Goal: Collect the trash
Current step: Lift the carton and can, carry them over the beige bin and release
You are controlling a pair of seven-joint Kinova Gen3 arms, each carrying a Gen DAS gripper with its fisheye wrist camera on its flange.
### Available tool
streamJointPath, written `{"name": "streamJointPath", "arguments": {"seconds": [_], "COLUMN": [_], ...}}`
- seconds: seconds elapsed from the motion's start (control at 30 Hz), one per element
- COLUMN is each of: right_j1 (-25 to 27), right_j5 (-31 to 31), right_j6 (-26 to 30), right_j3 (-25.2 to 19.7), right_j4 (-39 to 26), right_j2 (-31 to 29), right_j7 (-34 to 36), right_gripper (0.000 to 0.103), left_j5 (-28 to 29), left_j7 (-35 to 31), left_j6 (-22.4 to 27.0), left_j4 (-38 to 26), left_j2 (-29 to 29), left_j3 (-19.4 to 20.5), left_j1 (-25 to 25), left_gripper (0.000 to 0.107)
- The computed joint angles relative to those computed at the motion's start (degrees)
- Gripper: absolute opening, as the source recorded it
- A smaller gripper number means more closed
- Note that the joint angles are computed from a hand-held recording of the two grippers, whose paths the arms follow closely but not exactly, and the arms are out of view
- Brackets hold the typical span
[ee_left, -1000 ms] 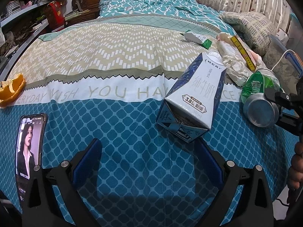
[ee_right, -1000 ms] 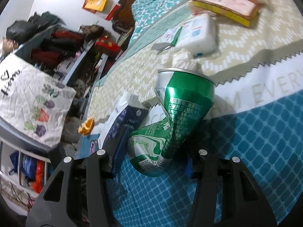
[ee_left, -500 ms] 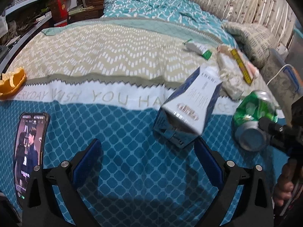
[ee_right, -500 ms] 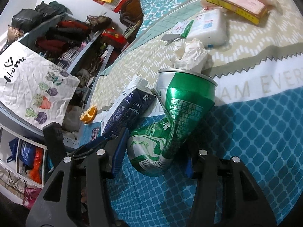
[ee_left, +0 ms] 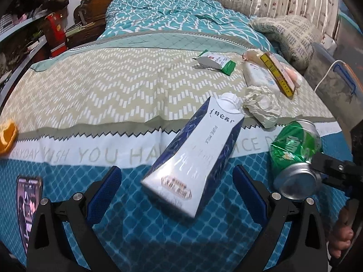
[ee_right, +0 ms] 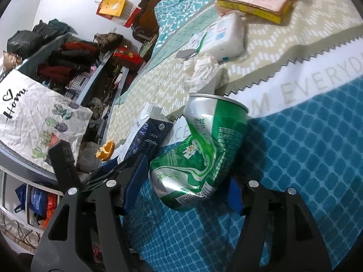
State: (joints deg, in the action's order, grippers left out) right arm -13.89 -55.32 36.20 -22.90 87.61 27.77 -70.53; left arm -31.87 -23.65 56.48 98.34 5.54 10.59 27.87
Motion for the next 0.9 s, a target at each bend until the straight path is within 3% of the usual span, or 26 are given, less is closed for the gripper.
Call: {"name": "streamJointPath", "arguments": {"seconds": [0.07,0.1,0.3,0.37,0.67,0.9], "right_j1": [1.4,2.0,2.8,3.3,7.7,12.2], "right_j5": [-1.5,-2.5,-5.6,-7.3,-17.5,-28.5], "right_j6": [0.5,0.9,1.6,1.9,4.1,6.9], "right_j3": [-0.8,-1.4,-1.5,-1.7,0.3,4.8], "right_j4": [0.5,0.7,1.6,2.1,8.4,16.6], "right_j2": [0.4,0.7,0.6,0.6,-1.6,-6.2], "right_j7": [1.7,3.1,8.5,10.2,19.4,29.6], "right_gripper": [0.061,0.059,0.051,0.017,0.015,0.015], "left_j5": [-0.8,-0.5,-2.0,-2.1,-1.3,-3.2], "left_j7": [0.4,-0.5,-0.6,-1.3,-5.3,-2.0], "left_j6": [-0.2,-0.8,0.4,0.3,0.8,-1.2], "left_j4": [0.0,0.1,-1.7,-2.7,-9.6,-11.9], "left_j2": [0.4,0.5,1.9,2.2,6.5,5.9], "left_j3": [-0.3,0.2,0.4,0.6,0.7,-0.4], "left_j1": [0.7,0.1,2.6,3.3,8.2,11.7], "left_gripper": [0.085,0.068,0.058,0.057,0.054,0.051]}}
